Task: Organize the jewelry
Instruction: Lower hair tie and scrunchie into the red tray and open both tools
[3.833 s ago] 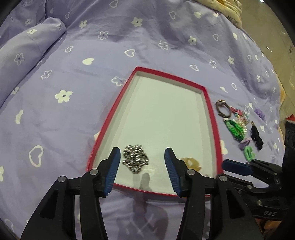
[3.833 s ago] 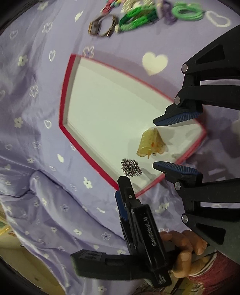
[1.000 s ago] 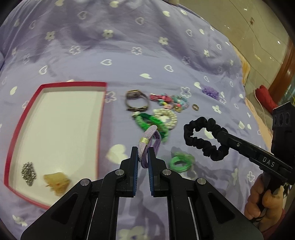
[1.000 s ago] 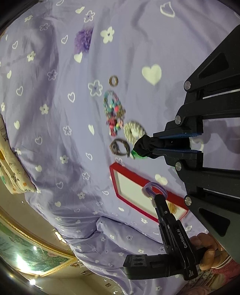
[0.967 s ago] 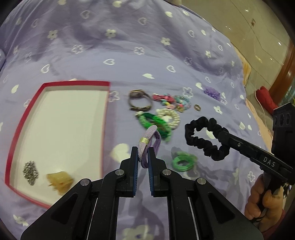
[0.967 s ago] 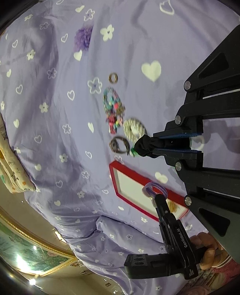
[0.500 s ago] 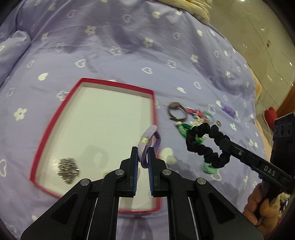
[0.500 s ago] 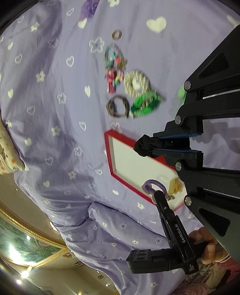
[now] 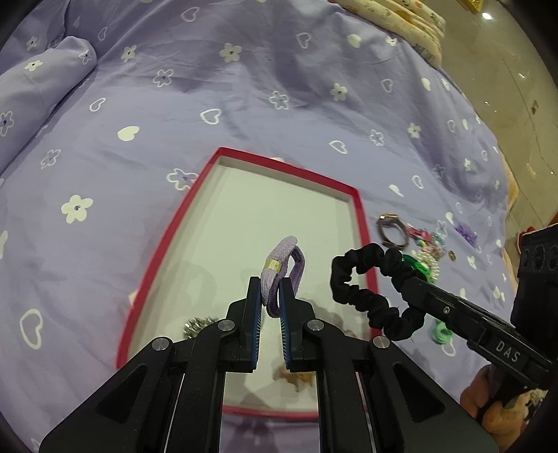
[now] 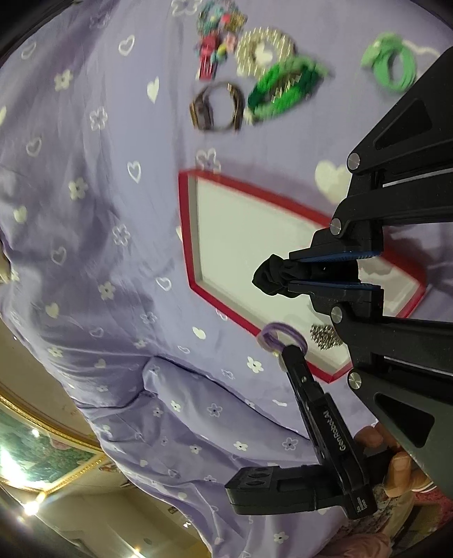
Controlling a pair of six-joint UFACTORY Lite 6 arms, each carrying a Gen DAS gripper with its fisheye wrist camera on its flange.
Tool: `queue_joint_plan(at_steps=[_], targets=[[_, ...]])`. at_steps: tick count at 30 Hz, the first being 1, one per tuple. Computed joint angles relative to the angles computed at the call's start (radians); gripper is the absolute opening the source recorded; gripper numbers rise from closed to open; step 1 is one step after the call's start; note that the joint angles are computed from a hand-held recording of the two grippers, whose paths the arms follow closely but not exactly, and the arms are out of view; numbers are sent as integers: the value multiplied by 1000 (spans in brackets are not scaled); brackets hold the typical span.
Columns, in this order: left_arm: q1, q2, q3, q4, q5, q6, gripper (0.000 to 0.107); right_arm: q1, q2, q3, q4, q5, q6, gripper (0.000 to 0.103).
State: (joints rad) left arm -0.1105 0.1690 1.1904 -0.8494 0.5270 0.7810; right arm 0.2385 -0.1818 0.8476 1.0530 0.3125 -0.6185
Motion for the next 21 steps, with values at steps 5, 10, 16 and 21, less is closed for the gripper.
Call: queue_joint_plan(at_steps=[5, 10, 16, 21], targets=[[5, 96, 81, 39, -3, -27, 8, 34, 135, 88, 38, -23, -37, 9], [8, 171, 134, 80, -16, -56, 8, 45, 234, 139, 18, -35, -20, 9], [9, 231, 154, 118, -20, -97, 9, 60, 307, 185, -198, -23, 179, 12], [-1, 232, 136, 154, -38, -131, 12, 68, 316, 190, -247, -15, 224, 16]])
